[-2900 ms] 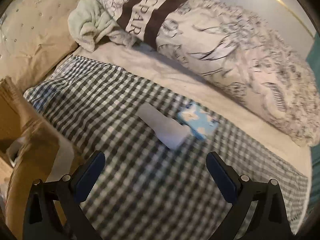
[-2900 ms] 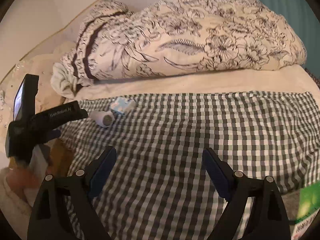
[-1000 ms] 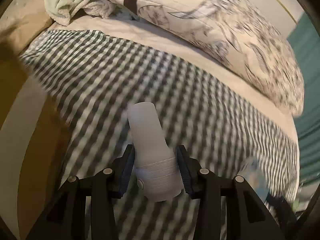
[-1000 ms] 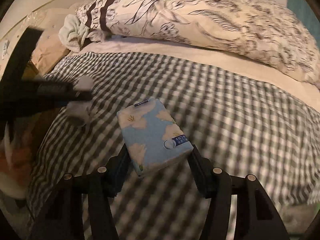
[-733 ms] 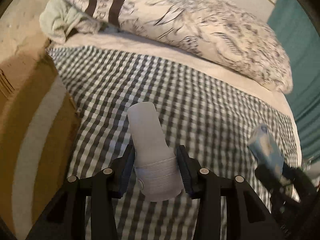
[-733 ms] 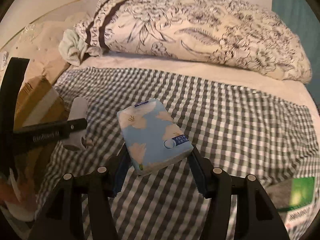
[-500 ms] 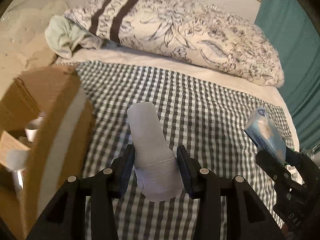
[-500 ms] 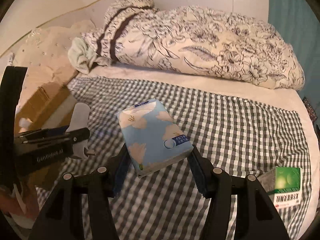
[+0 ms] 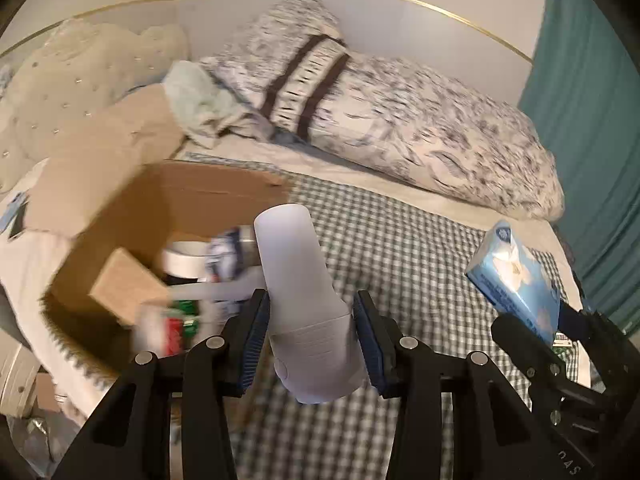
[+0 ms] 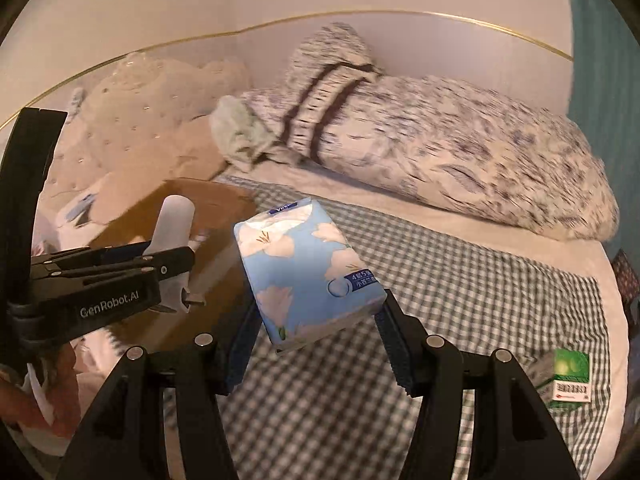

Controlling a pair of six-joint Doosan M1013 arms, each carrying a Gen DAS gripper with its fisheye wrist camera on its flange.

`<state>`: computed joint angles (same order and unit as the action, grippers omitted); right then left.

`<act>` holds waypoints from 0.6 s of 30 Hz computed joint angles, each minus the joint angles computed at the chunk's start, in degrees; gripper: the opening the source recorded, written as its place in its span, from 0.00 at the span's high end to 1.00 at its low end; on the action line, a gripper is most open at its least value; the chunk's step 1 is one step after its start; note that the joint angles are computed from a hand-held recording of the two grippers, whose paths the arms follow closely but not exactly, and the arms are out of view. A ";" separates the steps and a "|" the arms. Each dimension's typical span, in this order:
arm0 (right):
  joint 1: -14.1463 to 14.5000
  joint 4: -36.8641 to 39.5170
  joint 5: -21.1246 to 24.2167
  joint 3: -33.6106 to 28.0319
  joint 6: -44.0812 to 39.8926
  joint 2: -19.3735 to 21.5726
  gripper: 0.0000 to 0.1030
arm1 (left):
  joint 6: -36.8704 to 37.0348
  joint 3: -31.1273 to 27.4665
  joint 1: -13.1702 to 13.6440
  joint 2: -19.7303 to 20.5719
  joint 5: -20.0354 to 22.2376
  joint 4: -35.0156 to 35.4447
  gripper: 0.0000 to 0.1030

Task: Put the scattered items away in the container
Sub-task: 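Carry the white roller and tissue packet over the cardboard box, then open the left tool to drop the roller while the right tool drops the packet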

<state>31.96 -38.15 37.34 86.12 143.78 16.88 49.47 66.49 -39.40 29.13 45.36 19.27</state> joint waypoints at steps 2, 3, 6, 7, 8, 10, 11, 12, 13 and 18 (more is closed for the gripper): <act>0.96 0.70 0.02 -2.06 -1.67 1.26 0.45 | -1.14 1.69 0.82 -1.11 -0.27 0.44 0.57; 1.32 1.56 -0.26 -3.20 -2.91 2.00 0.45 | -1.81 2.39 1.32 -1.56 -0.30 0.62 0.57; 1.87 5.28 -1.11 -6.42 -7.79 4.33 0.45 | -3.25 3.72 2.92 -2.18 -0.17 0.52 0.57; 1.92 6.83 -1.54 -7.60 -9.68 5.26 0.45 | -3.35 3.78 3.43 -2.09 0.02 0.23 0.57; 1.92 8.80 -1.42 -9.19 -11.83 6.42 0.45 | -3.61 3.79 3.95 -1.95 0.22 0.30 0.57; 1.77 12.31 -1.41 -11.77 -15.22 8.38 0.45 | -4.44 3.85 4.71 -1.68 0.59 1.13 0.57; 1.64 14.51 -1.14 -13.39 -17.48 9.58 0.45 | -4.89 3.88 5.16 -1.48 0.71 1.35 0.57; 1.55 16.05 -0.65 -15.04 -19.14 10.83 0.45 | -5.02 3.83 5.61 -1.25 0.80 1.06 0.57; 1.49 17.32 -0.14 -16.51 -20.47 11.95 0.45 | -4.95 3.78 6.07 -1.00 0.79 0.40 0.57; 0.70 24.79 1.99 -21.82 -27.03 16.23 0.45 | -4.42 3.04 7.85 0.54 1.75 -1.62 0.57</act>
<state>32.66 -13.36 39.32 64.30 116.74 33.11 45.05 69.54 -31.55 29.66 47.12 17.64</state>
